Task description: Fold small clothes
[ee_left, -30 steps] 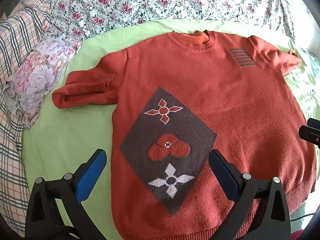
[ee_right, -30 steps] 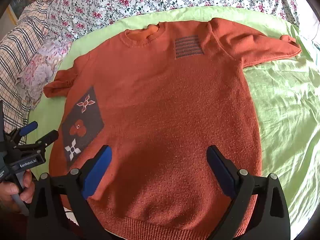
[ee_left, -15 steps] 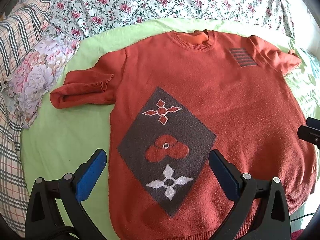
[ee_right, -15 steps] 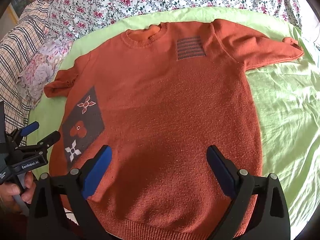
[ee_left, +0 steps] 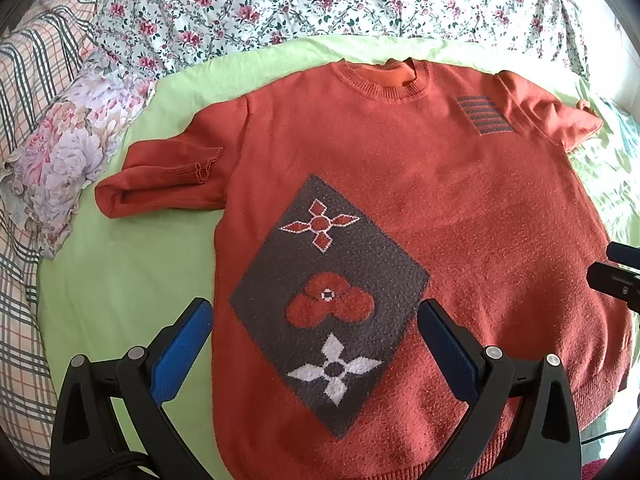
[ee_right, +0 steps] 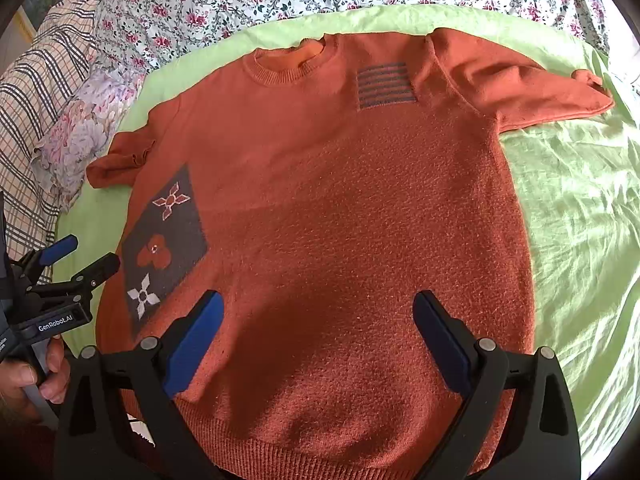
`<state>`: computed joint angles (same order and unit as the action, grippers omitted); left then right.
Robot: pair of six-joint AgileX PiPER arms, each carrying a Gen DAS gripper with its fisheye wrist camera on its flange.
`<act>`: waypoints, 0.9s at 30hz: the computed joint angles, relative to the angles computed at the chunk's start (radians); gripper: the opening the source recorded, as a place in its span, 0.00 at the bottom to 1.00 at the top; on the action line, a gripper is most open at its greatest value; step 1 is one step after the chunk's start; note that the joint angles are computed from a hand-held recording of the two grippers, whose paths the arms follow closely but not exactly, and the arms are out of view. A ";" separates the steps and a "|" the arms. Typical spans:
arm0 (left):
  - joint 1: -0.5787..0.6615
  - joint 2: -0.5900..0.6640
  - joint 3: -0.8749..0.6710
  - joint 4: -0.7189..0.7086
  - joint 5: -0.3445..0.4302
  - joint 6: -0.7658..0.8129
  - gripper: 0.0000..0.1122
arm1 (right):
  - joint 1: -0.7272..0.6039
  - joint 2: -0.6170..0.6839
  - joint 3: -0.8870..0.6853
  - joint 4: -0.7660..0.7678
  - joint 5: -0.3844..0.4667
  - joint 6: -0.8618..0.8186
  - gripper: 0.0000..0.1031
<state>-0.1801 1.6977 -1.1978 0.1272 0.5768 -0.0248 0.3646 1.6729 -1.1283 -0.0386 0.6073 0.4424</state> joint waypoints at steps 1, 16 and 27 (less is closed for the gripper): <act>0.000 0.002 -0.003 0.000 0.002 0.000 0.91 | 0.000 0.001 -0.003 -0.001 0.006 0.001 0.93; -0.024 0.022 -0.016 0.042 0.004 -0.046 0.91 | -0.018 0.001 -0.018 0.035 0.043 -0.038 0.93; -0.042 0.096 -0.100 0.031 0.054 -0.051 0.91 | -0.094 -0.025 0.025 0.088 -0.026 -0.131 0.93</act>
<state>-0.2216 1.7941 -1.2977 0.1582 0.6304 -0.0756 0.2708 1.6478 -1.1028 0.0490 0.5810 0.3110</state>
